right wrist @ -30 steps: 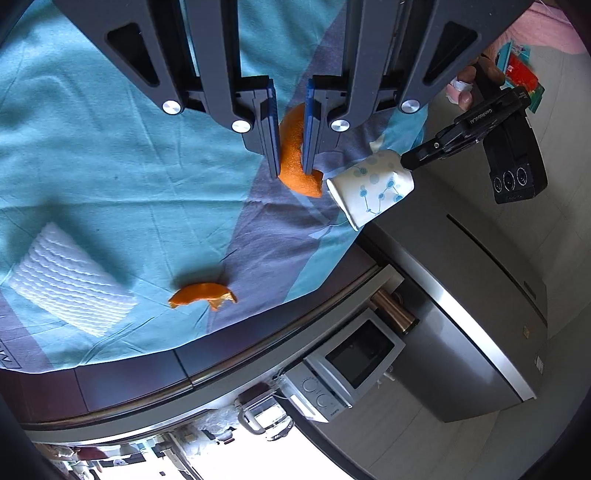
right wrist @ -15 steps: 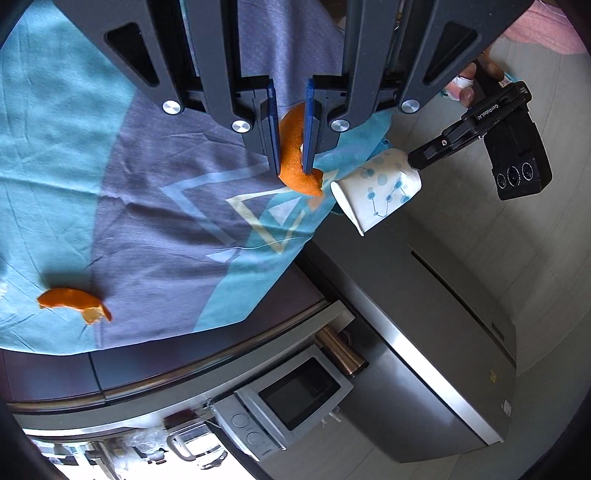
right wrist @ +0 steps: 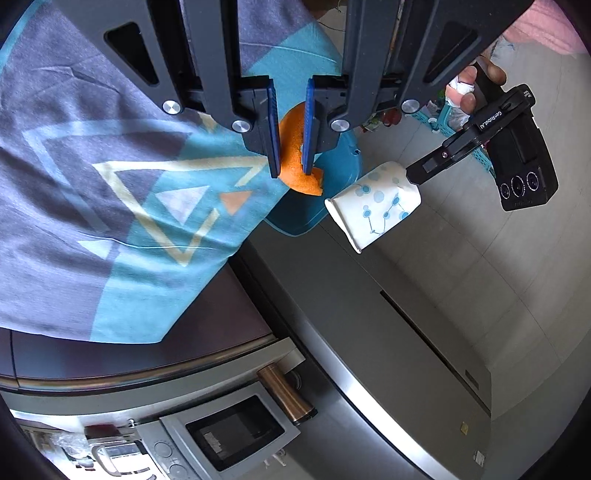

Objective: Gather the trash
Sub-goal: 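Carry the cup and orange peel to the teal bin and release both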

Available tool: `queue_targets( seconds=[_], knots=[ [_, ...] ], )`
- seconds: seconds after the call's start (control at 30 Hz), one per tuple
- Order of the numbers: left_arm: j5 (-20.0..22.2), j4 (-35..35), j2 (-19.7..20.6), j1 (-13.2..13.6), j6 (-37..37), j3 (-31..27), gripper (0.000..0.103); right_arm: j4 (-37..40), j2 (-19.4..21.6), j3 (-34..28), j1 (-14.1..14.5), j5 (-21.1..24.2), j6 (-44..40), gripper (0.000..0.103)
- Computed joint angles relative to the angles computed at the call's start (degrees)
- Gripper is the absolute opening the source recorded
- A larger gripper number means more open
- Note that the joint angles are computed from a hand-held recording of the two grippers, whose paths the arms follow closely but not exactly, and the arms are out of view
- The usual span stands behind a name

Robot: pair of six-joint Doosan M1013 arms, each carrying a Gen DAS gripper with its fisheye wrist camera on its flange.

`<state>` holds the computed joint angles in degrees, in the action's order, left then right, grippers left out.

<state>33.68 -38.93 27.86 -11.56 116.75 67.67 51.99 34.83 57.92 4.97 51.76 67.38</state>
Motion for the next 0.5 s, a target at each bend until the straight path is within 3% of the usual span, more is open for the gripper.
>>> queue_targets(
  seconds=[0.5],
  knots=[
    [-0.45, 9.68, 2.0, 2.9, -12.87, -0.96, 0.003, -7.57, 8.79, -15.57, 3.56, 7.19, 6.47, 0.01]
  ],
)
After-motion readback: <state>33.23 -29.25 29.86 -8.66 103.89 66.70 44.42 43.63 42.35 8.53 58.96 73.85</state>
